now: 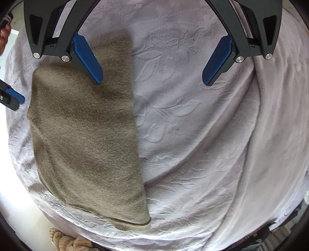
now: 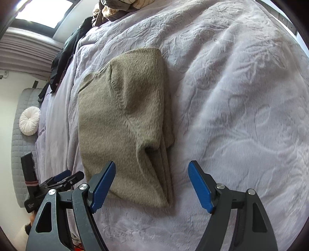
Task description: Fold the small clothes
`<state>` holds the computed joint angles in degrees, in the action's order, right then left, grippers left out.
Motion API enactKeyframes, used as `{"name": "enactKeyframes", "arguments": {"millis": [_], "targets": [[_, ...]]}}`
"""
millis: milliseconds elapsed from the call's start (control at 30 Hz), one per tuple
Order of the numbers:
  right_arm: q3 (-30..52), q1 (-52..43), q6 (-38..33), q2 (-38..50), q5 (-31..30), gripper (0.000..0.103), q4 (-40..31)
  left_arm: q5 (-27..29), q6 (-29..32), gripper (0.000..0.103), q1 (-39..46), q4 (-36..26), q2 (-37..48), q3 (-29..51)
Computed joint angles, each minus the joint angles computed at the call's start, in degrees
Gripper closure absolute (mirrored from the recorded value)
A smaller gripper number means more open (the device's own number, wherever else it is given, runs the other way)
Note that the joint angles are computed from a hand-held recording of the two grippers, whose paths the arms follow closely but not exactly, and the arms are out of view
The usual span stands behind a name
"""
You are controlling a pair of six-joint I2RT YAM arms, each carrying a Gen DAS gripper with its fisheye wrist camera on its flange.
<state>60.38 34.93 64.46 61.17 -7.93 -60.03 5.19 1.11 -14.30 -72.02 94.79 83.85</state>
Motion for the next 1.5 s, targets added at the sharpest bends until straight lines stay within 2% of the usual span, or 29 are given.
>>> {"name": "enactKeyframes", "arguments": {"millis": [167, 333, 433, 533, 567, 667, 767, 933, 1067, 1133, 1267, 1400, 1467, 1500], "targets": [[0.29, -3.56, -3.93, 1.94, -2.17, 0.023, 1.45, 2.38, 0.74, 0.000, 1.38, 1.02, 1.73, 2.18], [-0.20, -6.09, -6.51, 3.20, -3.77, 0.023, 3.10, 4.42, 0.77, 0.000, 2.57, 1.73, 6.43, 8.30], [-0.90, -8.60, -8.76, 4.32, -5.43, 0.023, 5.34, 7.66, -0.11, 0.000, 2.84, 1.58, 10.39, 13.08], [-2.10, -11.31, -10.85, 5.45, -7.36, 0.023, 8.63, 12.95, -0.82, 0.000, 3.64, 2.15, 13.78, 15.23], [-2.86, -12.43, -11.39, 5.65, -8.61, 0.023, 10.46, 14.15, -2.16, 0.000, 2.75, 1.00, 15.94, 18.26], [-6.04, -15.91, -12.36, 6.78, -14.04, 0.023, 17.75, 17.33, -3.45, 0.000, 1.59, 1.83, 20.18, 20.77], [-8.31, -19.04, -12.58, 9.75, -18.91, 0.023, 22.66, 16.69, -4.87, 0.000, -0.22, 3.49, 21.13, 19.74], [-8.51, -19.72, -11.40, 14.78, -21.59, 0.023, 27.44, 18.47, -5.27, 0.000, 0.49, 5.60, 20.47, 16.49], [-4.71, -17.04, -16.40, 17.93, -23.18, 0.015, 29.04, 18.51, -4.60, 0.000, 0.67, 5.85, 20.37, 16.10], [-4.37, -17.13, -18.78, 17.78, -24.23, 0.015, 29.47, 18.57, -4.30, 0.000, 0.52, 5.98, 20.69, 16.39], [-8.27, -19.96, -20.99, 16.54, -25.98, 0.015, 29.91, 18.34, -3.81, 0.000, 0.00, 6.89, 21.04, 16.51], [-11.91, -21.32, -17.85, 17.23, -29.68, 0.015, 37.83, 17.14, -4.63, 0.000, -1.72, 8.32, 21.36, 16.85], [-13.30, -21.21, -14.45, 18.71, -33.61, 0.015, 45.32, 17.22, -4.74, 0.000, -2.73, 8.57, 21.84, 17.44], [-12.45, -20.51, -14.10, 19.97, -33.17, 0.014, 46.00, 17.58, -4.24, 0.000, -2.98, 8.37, 21.91, 17.56]]}}
